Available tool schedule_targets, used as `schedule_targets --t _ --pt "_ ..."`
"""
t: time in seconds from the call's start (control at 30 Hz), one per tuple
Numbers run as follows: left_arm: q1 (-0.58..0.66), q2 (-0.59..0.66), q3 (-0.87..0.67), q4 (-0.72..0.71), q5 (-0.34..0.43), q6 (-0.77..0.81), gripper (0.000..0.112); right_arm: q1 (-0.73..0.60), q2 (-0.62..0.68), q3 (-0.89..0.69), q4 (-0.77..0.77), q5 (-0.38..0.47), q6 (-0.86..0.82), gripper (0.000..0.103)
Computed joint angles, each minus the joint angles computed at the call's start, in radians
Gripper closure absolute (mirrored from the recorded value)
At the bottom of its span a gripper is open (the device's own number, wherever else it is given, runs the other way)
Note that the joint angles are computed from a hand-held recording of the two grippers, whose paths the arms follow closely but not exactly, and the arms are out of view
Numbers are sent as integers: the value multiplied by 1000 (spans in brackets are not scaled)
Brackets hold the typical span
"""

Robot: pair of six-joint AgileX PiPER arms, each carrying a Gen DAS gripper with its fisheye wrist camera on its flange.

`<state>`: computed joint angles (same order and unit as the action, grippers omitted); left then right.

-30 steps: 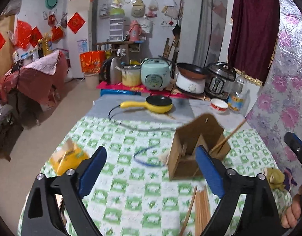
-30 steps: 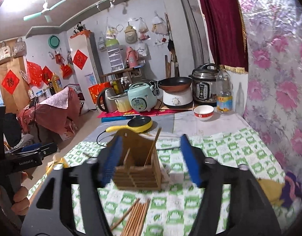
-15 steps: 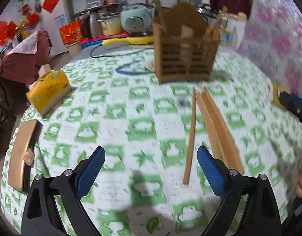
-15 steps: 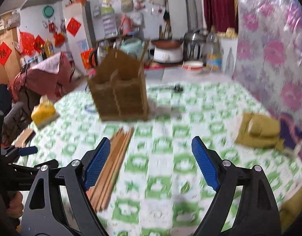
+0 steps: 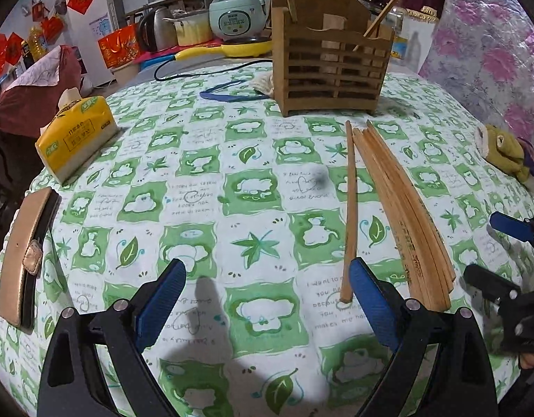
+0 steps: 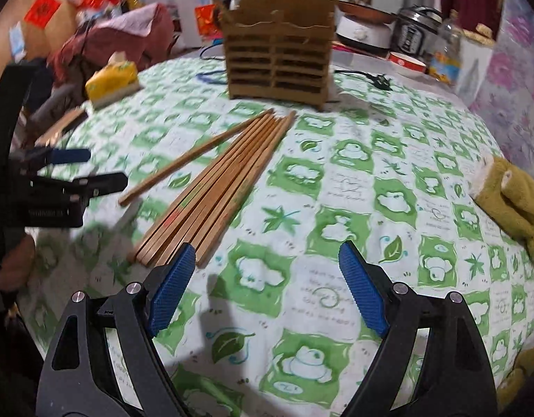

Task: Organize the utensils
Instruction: 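Withdraw both open tools from the caddy back to the chopstick pile, then close the left tool on a chopstick while the right tool grasps another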

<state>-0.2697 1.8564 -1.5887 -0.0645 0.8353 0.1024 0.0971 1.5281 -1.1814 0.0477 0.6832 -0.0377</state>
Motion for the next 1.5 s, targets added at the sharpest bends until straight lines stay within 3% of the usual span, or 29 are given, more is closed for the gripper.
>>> schedule_targets --t 0.27,0.33,0.4,0.5,0.67,0.77,0.87,1.0,1.13,1.5 --pt "-4 3 -1 -43 10 65 19 51 43 -39 -105 60 76 23" --pt "-7 11 -9 -31 21 58 19 39 44 -42 -162 68 173 24" --pt "-1 12 -10 -38 31 65 19 -8 41 -38 -125 63 196 37" --pt "11 13 -10 -75 48 100 19 -63 24 -16 -13 38 123 40" --pt "0 7 0 -93 51 150 21 6 9 -2 -60 13 107 42" --pt "0 17 -10 -127 71 195 38 7 14 -6 -60 15 108 42" --pt "-4 10 1 -147 56 228 61 -18 7 -1 -13 10 77 42" --pt "-11 12 -3 -192 62 276 106 -30 9 -3 15 11 60 42" --pt "0 8 2 -213 57 270 106 -31 11 -6 20 11 58 43" --pt "6 17 -10 -210 68 250 106 -46 65 -56 113 40 30 62"
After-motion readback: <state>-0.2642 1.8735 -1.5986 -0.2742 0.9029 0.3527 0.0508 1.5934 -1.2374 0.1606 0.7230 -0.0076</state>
